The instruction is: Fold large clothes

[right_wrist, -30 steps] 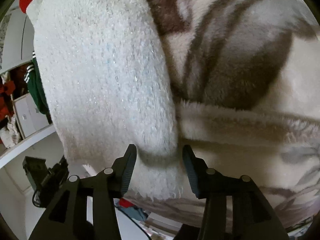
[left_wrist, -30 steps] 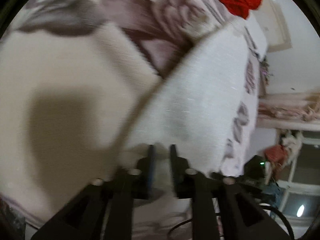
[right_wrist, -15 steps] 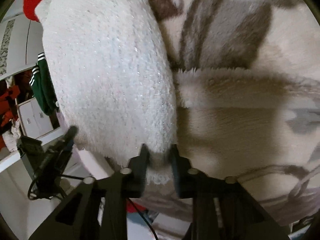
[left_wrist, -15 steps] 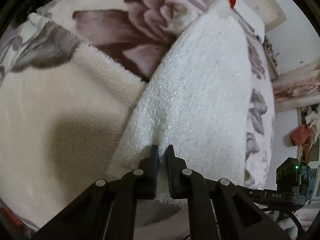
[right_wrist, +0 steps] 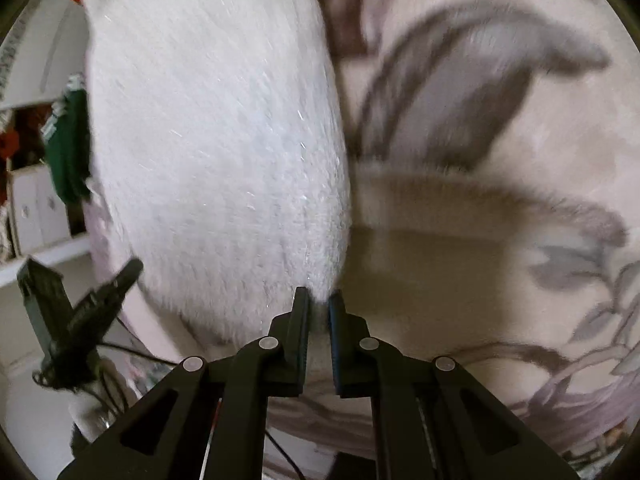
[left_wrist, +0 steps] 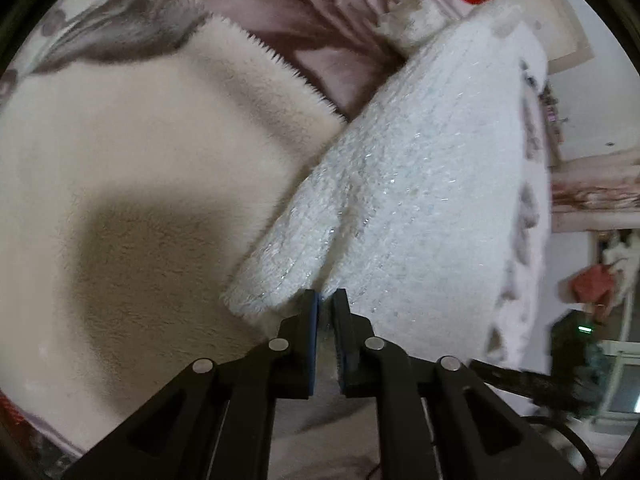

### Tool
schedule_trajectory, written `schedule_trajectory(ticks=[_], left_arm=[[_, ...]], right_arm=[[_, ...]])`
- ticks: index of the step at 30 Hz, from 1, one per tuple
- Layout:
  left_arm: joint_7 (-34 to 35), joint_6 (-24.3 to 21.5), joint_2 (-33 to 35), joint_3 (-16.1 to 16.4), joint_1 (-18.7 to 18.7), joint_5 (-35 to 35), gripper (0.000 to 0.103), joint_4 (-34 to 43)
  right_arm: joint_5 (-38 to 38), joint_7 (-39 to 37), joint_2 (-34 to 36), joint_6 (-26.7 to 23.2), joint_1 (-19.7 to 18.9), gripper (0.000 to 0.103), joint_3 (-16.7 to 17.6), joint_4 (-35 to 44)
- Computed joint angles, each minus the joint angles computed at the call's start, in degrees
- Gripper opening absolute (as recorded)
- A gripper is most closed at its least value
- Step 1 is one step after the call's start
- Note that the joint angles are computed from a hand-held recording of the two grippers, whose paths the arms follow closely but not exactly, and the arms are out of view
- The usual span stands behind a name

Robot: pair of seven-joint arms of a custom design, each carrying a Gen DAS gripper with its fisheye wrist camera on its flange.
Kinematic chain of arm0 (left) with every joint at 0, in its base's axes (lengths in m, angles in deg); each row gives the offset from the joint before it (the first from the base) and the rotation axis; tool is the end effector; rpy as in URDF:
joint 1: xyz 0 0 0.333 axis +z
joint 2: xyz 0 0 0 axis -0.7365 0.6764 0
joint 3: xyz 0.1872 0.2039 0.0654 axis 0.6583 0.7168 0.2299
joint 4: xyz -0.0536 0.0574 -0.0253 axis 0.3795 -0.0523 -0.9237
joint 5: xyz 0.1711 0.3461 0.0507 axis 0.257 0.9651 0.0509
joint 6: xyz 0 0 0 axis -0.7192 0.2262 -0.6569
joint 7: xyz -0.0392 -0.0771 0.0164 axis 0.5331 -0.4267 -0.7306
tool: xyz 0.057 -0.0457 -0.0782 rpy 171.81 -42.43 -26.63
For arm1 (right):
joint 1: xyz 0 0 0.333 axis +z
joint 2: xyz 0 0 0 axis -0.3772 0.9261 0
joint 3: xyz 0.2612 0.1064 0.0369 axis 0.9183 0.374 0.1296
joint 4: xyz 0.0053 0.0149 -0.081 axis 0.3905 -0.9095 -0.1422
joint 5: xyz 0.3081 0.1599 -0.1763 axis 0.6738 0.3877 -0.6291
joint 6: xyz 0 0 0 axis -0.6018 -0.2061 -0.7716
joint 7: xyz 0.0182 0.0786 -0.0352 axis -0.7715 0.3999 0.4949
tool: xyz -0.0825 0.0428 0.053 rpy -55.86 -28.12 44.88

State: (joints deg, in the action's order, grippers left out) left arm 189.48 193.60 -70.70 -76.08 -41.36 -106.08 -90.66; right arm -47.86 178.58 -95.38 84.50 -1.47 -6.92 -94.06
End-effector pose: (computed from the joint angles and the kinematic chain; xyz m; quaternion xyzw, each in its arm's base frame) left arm 0.5537 -0.0093 0.3447 0.7132 -0.6528 0.1842 0.1766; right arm 0.4262 0.1861 0.3605 -0.4710 0.8453 0.2248 0.1144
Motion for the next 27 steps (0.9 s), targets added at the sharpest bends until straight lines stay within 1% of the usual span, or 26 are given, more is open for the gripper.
schedule_trajectory(ticks=[1,2,3,4,5,6,7,9,10,11,12,13,14,16,17,18,19,20,21,23,24,26,27], left_arm=[[0.91,-2.93,0.32,0.39,0.85,-2.17,0.01,1.45],[1.53,-4.59,0.34,0.63,1.44,-3.63,0.014,2.11],[2.4,-5.92,0.09,0.98,2.12,-4.91,0.026,2.55],[3.3,-6.26,-0.11,1.19,2.47,-5.04,0.038,2.68],[4.15,-6.1,-0.07,1.29,2.65,-5.04,0.067,2.69],[4.76,-5.27,0.25,1.32,2.71,-4.95,0.074,2.53],[4.98,-4.81,1.47,1.27,2.75,-5.14,0.074,2.9],[4.74,-5.69,4.55,0.92,2.95,-6.17,0.074,4.53],[4.2,-5.74,6.18,0.56,2.76,-5.75,0.074,5.61],[3.94,-4.73,7.5,0.14,2.23,-4.45,0.074,6.33],[4.29,-4.42,8.48,-0.27,2.01,-3.77,0.074,6.95],[4.56,-3.67,9.39,-0.7,1.72,-3.4,0.074,7.27],[4.67,-2.44,9.09,-0.94,1.56,-3.25,0.074,6.59],[6.14,3.52,6.65,-1.72,0.58,-3.55,0.075,3.47],[6.87,5.64,5.46,-1.95,0.14,-3.44,0.06,2.1],[8.14,7.92,4.08,-2.28,-0.34,-3.68,0.029,0.55],[9.02,8.57,2.53,-2.46,-0.53,-4.57,0.027,-0.76],[8.66,9.79,1.53,-2.43,-1.0,-4.54,0.024,-1.77],[8.77,10.88,-0.51,-2.42,-1.35,-5.03,0.023,-3.45],[8.23,11.85,-3.85,-2.04,-1.94,-5.87,0.021,-6.05],[7.9,11.8,-6.59,-1.7,-2.11,-6.65,0.02,-7.96],[7.35,11.12,-11.13,-0.67,-2.45,-7.08,0.019,-11.07],[6.66,9.75,-14.53,0.06,-2.44,-7.32,0.019,-13.32]], right_arm=[[2.7,-1.46,-0.15,0.51,-0.06,0.011,-0.9,-0.89],[7.53,-4.12,-0.83,1.34,-0.08,0.018,-2.23,-2.3],[10.97,-6.48,-0.73,2.05,-0.15,0.028,-3.0,-2.75],[15.58,-10.64,-2.22,3.06,-0.39,0.036,-4.15,-4.93],[18.63,-14.02,-3.21,3.75,-0.7,0.057,-4.88,-6.58],[21.74,-17.33,-3.48,4.3,-0.83,0.071,-5.49,-7.65],[25.19,-21.21,-2.66,4.0,-0.89,0.072,-6.25,-8.01],[29.26,-26.72,-0.04,1.82,-1.71,0.072,-6.59,-7.4],[32.14,-30.19,1.66,1.05,-1.94,0.072,-6.38,-6.9],[35.1,-32.94,3.04,0.56,-2.18,0.072,-5.93,-6.47],[40.06,-37.24,4.88,-0.72,-2.45,0.072,-5.81,-5.93],[43.04,-39.33,6.14,-1.28,-2.77,0.072,-5.14,-5.59],[46.07,-40.93,7.93,-1.5,-3.03,0.072,-4.3,-4.53],[51.24,-43.49,10.03,-2.25,-4.05,0.073,-2.87,-3.47],[51.16,-42.44,10.6,-0.87,-4.38,0.073,-1.77,-2.86],[52.39,-42.58,11.0,0.89,-4.31,0.072,-0.5,-2.48],[52.96,-42.19,10.63,3.76,-4.03,0.067,0.69,-2.51],[53.39,-41.63,11.56,6.01,-3.31,0.041,1.97,-1.19],[54.29,-41.25,11.07,7.86,-2.93,0.03,2.68,-1.17],[53.73,-39.22,11.16,10.57,-2.11,0.025,3.71,0.1],[52.49,-38.67,10.35,11.91,-1.52,0.023,4.31,0.42],[47.47,-34.05,4.99,11.47,-1.49,0.021,3.72,-1.83],[45.21,-32.29,1.87,10.87,-1.32,0.021,3.32,-3.34]])
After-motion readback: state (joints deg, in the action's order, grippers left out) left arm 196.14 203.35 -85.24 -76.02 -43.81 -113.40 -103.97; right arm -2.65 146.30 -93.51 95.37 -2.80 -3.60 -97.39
